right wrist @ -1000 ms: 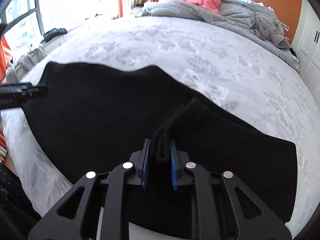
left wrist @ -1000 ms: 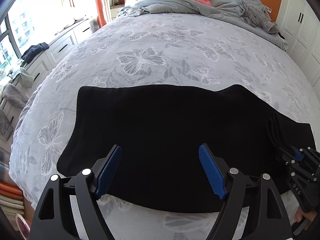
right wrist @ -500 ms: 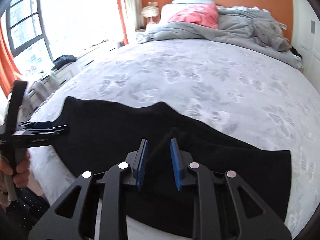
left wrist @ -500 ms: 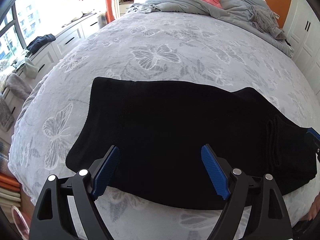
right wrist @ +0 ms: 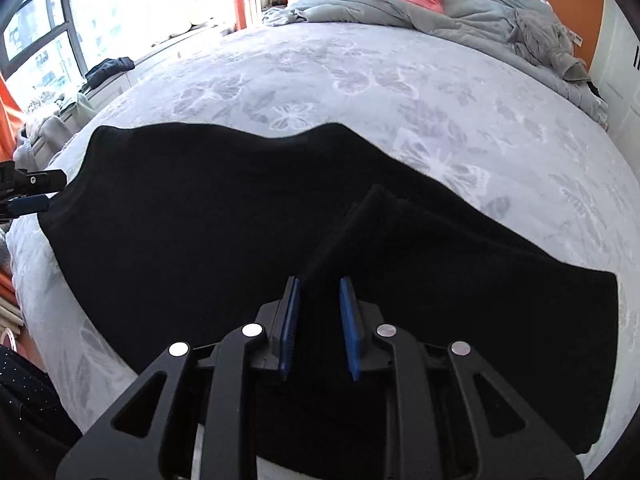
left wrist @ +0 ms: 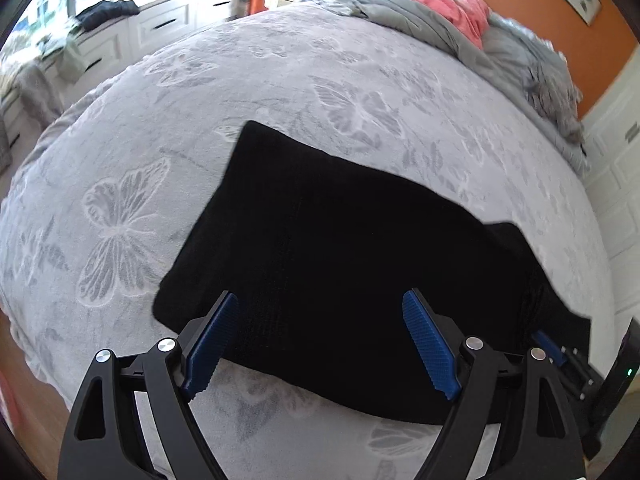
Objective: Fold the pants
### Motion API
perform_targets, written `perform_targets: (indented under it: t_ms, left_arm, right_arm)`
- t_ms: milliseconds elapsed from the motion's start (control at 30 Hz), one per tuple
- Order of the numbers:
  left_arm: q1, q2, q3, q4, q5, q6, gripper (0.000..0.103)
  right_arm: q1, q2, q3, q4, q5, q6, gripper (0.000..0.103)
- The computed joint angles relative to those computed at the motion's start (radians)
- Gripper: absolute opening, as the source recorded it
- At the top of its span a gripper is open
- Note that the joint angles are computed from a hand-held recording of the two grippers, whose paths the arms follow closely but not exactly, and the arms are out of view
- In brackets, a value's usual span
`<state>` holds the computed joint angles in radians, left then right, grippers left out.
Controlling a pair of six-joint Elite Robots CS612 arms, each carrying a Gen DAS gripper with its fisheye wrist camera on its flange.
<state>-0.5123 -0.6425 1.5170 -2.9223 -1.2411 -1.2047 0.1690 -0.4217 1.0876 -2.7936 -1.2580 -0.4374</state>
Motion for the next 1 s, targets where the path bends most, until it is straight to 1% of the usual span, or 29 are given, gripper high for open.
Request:
perform_targets:
  t_ms: [33,67,100,133,200,267,300,333,367,400,433,467,500,533,567,600,667,700,733,767,833,867,900,933,1000]
  left_arm:
    - [0.006,-0.008,0.038,-0.071,0.002,-0.059,0.082]
    - [0.013,-0.013,0.070,-0.132,0.002,-0.119,0.086]
    - [0.020,-0.015,0.098,-0.180,-0.001,-0.183,0.086]
    - [0.029,-0.013,0.120,-0.222,-0.015,-0.243,0.086]
    - [0.051,0.006,0.134,-0.276,-0.087,-0.325,0.086]
    - [0.071,0.039,0.115,-0.309,-0.182,-0.357,0.086]
    - [0.072,0.045,0.106,-0.292,-0.184,-0.357,0.087]
    - [0.065,0.043,0.100,-0.280,-0.151,-0.349,0.088]
    - [0.062,0.044,0.093,-0.281,-0.131,-0.335,0.086]
    - [0.061,0.048,0.084,-0.295,-0.122,-0.313,0.064]
    - [0.057,0.043,0.076,-0.268,-0.100,-0.304,0.045]
    - [0.055,0.041,0.067,-0.262,-0.094,-0.280,0.015]
    - [0.054,0.041,0.059,-0.281,-0.091,-0.261,0.014]
    - [0.046,0.038,0.056,-0.302,-0.069,-0.250,0.014]
    - [0.035,0.033,0.049,-0.327,-0.043,-0.212,0.014]
    - [0.022,0.028,0.035,-0.343,-0.016,-0.151,0.014]
    - [-0.010,0.024,-0.008,-0.366,0.029,-0.013,0.014]
    - [-0.024,0.028,-0.037,-0.375,0.035,0.053,0.014]
    - [-0.037,0.037,-0.071,-0.373,0.031,0.115,0.014]
    - [-0.048,0.049,-0.107,-0.362,0.009,0.166,0.016]
    - [-0.058,0.091,-0.196,-0.311,-0.084,0.228,0.035]
    - [-0.061,0.118,-0.244,-0.262,-0.128,0.244,0.063]
    - [-0.066,0.144,-0.292,-0.193,-0.150,0.251,0.080]
    - [-0.074,0.169,-0.335,-0.114,-0.142,0.253,0.079]
    - [-0.091,0.205,-0.412,0.061,-0.097,0.287,0.079]
  right_arm:
    - [-0.006,-0.011,0.018,-0.031,0.029,0.001,0.020]
    - [-0.012,-0.024,0.039,-0.069,0.043,0.011,0.021]
    - [-0.018,-0.032,0.055,-0.097,0.049,0.023,0.021]
    - [-0.024,-0.034,0.059,-0.111,0.056,0.038,0.025]
    - [-0.035,-0.043,0.073,-0.112,0.057,0.080,0.028]
    - [-0.042,-0.042,0.062,-0.067,0.057,0.113,0.028]
    - [-0.044,-0.042,0.058,-0.050,0.054,0.128,0.028]
    - [-0.045,-0.043,0.057,-0.039,0.054,0.137,0.028]
    - [-0.047,-0.042,0.055,-0.034,0.059,0.144,0.030]
    - [-0.049,-0.044,0.058,-0.037,0.064,0.154,0.033]
    - [-0.052,-0.047,0.064,-0.048,0.067,0.165,0.042]
    - [-0.054,-0.051,0.072,-0.068,0.065,0.173,0.049]
    - [-0.056,-0.054,0.078,-0.089,0.058,0.181,0.050]
    - [-0.059,-0.054,0.082,-0.107,0.054,0.183,0.050]
    - [-0.062,-0.056,0.087,-0.124,0.051,0.185,0.050]
    - [-0.065,-0.058,0.089,-0.134,0.049,0.192,0.051]
    - [-0.074,-0.059,0.089,-0.144,0.055,0.217,0.051]
    - [-0.078,-0.059,0.087,-0.147,0.051,0.228,0.051]
    - [-0.081,-0.058,0.085,-0.149,0.047,0.238,0.052]
    - [-0.085,-0.057,0.082,-0.147,0.043,0.242,0.052]
    - [-0.091,-0.054,0.077,-0.143,0.028,0.251,0.053]
    - [-0.094,-0.052,0.074,-0.136,0.021,0.250,0.053]
    - [-0.096,-0.051,0.072,-0.130,0.009,0.250,0.054]
    - [-0.097,-0.050,0.072,-0.129,-0.009,0.251,0.055]
    - [-0.101,-0.046,0.065,-0.116,-0.035,0.246,0.056]
